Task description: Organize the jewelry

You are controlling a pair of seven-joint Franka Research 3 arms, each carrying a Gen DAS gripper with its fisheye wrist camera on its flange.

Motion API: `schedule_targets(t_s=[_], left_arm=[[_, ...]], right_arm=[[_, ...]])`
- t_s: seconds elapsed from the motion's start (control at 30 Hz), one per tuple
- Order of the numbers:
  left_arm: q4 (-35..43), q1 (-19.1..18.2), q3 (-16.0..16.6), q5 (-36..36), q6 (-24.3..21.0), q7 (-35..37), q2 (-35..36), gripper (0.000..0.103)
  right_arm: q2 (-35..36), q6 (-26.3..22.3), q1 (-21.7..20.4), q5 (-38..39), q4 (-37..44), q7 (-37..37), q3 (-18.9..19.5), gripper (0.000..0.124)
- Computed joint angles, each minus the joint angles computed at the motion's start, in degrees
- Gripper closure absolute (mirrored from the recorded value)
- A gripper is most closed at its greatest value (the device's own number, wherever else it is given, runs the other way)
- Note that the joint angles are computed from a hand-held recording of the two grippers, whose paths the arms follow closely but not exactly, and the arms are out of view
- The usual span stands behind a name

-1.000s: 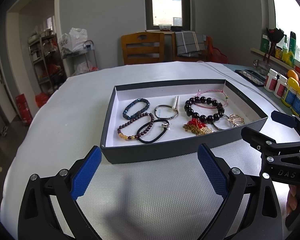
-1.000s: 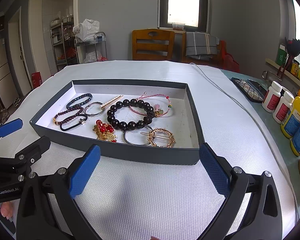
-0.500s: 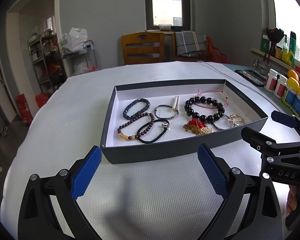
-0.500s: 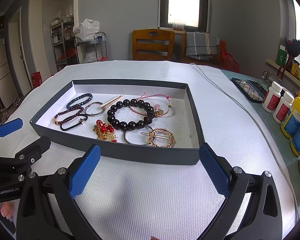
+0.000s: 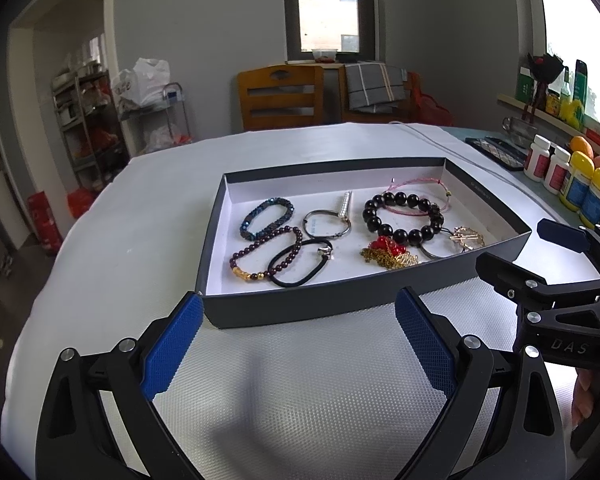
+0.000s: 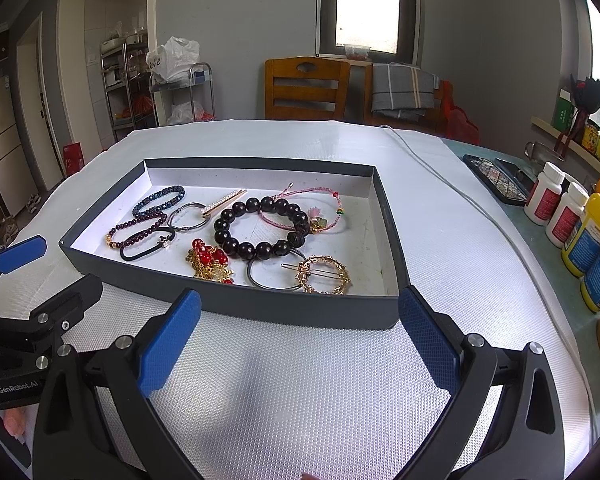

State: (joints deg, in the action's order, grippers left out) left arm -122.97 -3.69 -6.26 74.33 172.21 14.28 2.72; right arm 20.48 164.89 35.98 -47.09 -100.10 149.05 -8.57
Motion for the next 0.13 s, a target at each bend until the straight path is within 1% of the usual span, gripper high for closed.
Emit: schedule_targets(t_s=[0.13], left_arm=[[0.1, -0.1, 0.0, -0.6, 0.0, 0.6, 0.1, 0.005]], right_arm=[[0.0, 0.0, 0.1, 0.0, 0.0, 0.0, 0.0, 0.027]])
